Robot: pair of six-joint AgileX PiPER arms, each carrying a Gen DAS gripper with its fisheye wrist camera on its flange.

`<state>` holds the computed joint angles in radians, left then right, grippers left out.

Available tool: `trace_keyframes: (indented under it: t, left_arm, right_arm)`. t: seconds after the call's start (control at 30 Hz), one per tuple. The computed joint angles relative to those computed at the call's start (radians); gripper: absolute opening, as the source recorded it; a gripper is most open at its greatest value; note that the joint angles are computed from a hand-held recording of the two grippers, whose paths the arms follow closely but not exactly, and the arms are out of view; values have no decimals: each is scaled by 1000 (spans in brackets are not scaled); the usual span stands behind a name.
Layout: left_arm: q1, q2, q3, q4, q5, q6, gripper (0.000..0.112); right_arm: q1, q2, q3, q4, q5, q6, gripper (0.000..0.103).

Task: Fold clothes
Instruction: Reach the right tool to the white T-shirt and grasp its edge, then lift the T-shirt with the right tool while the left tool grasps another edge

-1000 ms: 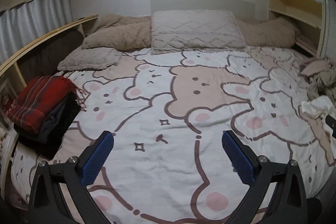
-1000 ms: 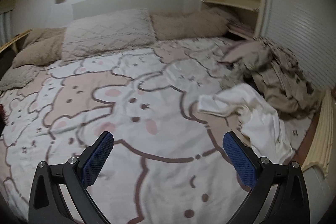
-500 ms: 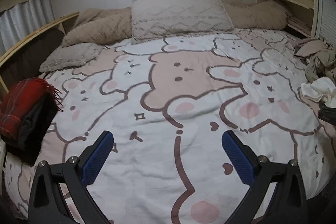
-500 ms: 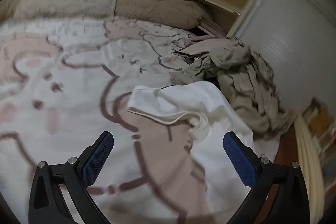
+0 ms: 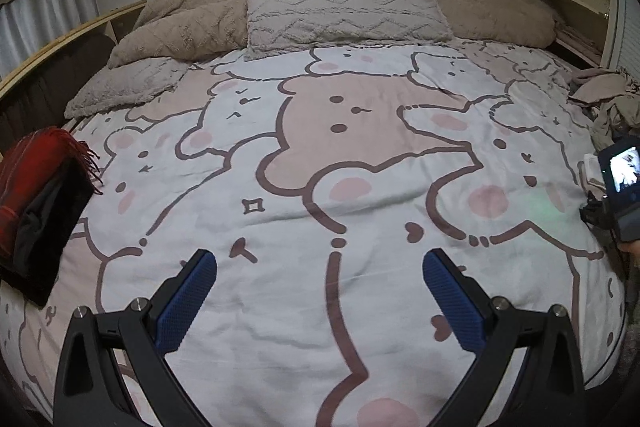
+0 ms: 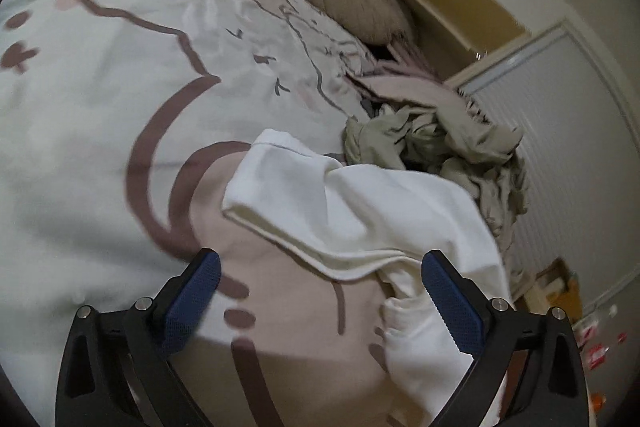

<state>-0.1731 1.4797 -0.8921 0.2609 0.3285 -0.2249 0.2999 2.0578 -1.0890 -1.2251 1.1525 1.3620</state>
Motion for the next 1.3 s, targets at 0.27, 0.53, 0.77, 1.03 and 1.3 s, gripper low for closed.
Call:
trace_keyframes:
  t: [0.27,0.53,0.77,1.03,1.3]
  left_arm:
    - [-54,-21,-7,53,28,-72,103]
    - [-57,-79,6,79,32,-80,103]
    - [-14,-137,32,7,3,-11,103]
    - [129,-273,68,-358,21,370,103]
    - [546,-436,29,-915,206,1020,103]
  right_arm:
    - [-50,84,-126,-4,13,-45,80]
    - [-57,125,-167,13,-45,-113,9]
    - [-81,-164,4,72,-268,-51,6]
    - [82,-521,-125,426,-437,-360,6]
    - [411,-385,-888,704,-285,-776,6]
